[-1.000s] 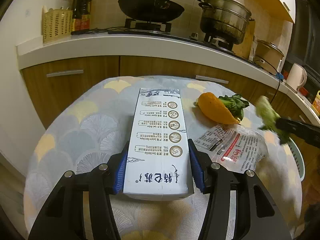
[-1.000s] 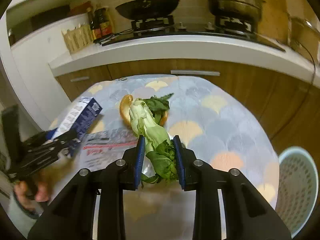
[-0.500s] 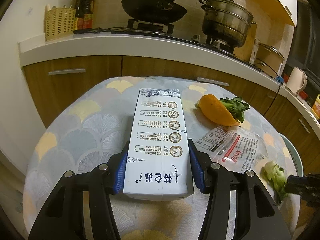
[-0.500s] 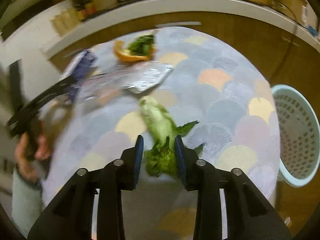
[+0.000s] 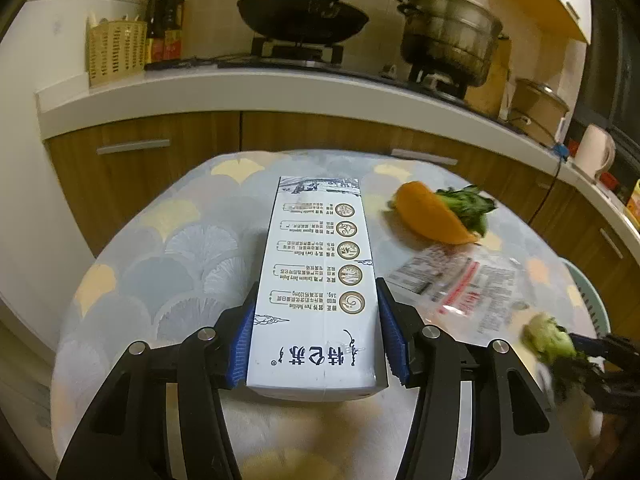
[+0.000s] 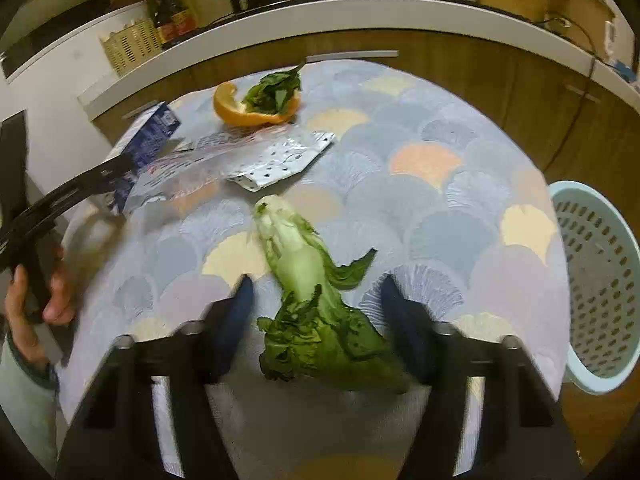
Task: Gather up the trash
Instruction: 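Carry the carton and bok choy over the blue basket and open both tools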
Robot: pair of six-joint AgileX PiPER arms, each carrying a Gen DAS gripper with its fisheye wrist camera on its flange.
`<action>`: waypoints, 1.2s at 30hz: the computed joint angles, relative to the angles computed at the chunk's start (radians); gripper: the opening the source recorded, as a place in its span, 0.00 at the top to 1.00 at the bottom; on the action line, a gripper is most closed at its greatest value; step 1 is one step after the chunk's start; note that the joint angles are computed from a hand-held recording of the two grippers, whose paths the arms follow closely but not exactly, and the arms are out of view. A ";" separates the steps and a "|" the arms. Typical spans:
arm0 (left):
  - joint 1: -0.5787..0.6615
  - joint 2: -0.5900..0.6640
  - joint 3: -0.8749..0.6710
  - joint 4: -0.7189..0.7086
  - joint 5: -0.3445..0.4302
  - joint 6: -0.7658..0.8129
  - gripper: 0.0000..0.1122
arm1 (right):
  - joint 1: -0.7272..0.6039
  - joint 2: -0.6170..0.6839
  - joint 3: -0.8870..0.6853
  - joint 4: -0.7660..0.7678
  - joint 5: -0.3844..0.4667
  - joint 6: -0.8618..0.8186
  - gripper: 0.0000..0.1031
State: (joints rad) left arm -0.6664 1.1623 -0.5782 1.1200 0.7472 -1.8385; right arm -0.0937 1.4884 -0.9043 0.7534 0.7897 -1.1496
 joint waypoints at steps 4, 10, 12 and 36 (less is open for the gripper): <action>-0.166 -0.062 0.013 0.021 0.131 -0.112 0.54 | 0.002 -0.074 0.053 -0.002 -0.033 -0.043 0.79; -0.359 -0.049 -0.129 0.064 0.292 -0.119 0.54 | -0.120 -0.166 0.046 0.074 0.061 -0.130 0.79; -0.399 0.003 -0.200 0.077 0.331 -0.093 0.54 | -0.205 -0.149 -0.010 0.109 0.139 -0.142 0.79; -0.295 0.921 -1.356 -0.377 0.082 0.638 0.54 | -0.674 0.434 -0.656 0.101 0.361 0.054 0.79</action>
State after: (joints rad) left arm -0.9609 2.0835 -1.9340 0.7426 0.8288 -1.2004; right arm -0.7682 1.9224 -1.5601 0.8542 1.1504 -1.0960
